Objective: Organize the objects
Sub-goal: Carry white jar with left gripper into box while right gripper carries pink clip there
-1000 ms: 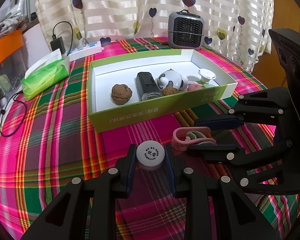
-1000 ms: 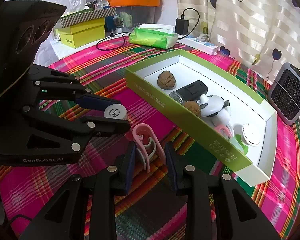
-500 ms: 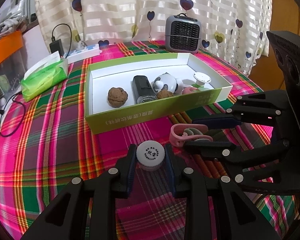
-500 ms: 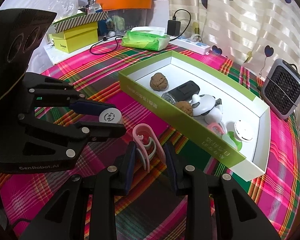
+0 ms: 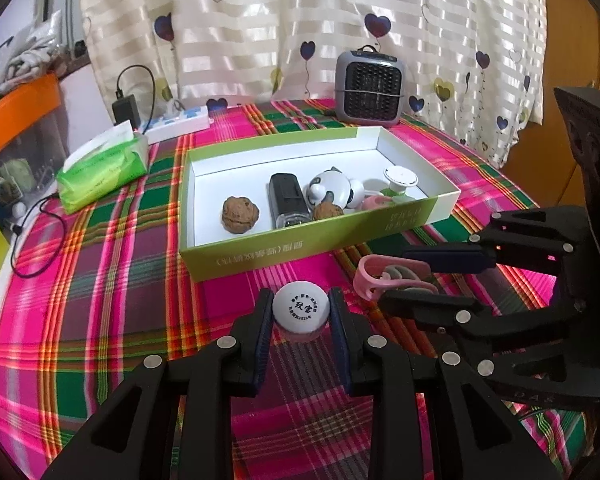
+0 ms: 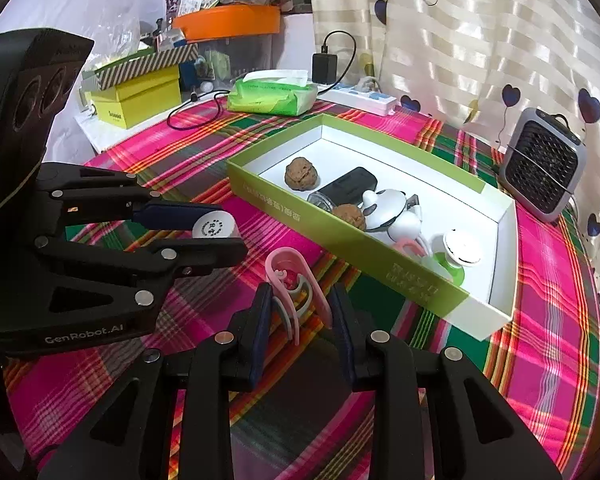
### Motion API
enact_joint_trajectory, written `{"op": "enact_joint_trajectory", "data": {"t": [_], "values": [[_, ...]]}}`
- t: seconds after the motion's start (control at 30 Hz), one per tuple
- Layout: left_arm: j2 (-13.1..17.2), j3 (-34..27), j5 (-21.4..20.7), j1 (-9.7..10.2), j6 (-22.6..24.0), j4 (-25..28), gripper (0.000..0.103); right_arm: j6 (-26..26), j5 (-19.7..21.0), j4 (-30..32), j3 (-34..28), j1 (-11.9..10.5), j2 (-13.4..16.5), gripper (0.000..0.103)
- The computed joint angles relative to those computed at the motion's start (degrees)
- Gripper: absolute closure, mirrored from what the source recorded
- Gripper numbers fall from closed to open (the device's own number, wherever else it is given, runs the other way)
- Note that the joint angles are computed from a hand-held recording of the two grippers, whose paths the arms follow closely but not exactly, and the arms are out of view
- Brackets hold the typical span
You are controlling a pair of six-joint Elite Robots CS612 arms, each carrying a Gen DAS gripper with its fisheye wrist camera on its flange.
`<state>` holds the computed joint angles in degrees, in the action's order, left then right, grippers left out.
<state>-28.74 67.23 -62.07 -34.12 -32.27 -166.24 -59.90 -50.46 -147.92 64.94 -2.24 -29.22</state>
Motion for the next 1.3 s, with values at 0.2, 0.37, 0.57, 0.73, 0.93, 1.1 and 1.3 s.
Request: {"op": "enact_joint_trajectory", "data": {"t": [0.2,0.37,0.57,0.73,0.93,1.1,1.3], "values": [[-0.2,0.3,0.9,-0.34,-0.8,0.1,0.078,2.2,1.2,-2.0,1.3,-0.4,-0.5,0.073],[-0.4,0.4,1.2,-0.58,-1.1,0.0,0.078,3.4,2.4,-3.5,2.6,-0.7,-1.1,0.073],[-0.5,0.7,1.5,-0.83,-1.6,-0.5,0.078,4.8,3.3,-5.0,3.7,-1.0,-1.6,0.073],[-0.7,1.0,1.8,-1.02,-2.0,-1.1,0.078,5.8,4.1,-6.1,4.2,-1.2,-1.9,0.073],[-0.8,1.1,2.0,-1.15,-2.4,-1.8,0.078,7.2,4.3,-7.7,4.6,-1.3,-2.1,0.073],[-0.8,1.0,2.1,-1.21,-2.5,-2.0,0.078,7.8,4.6,-8.6,5.0,-1.4,-2.2,0.073],[-0.8,0.7,2.2,-1.32,-2.4,-1.9,0.078,8.6,4.8,-9.3,5.0,-1.5,-2.2,0.072]]}}
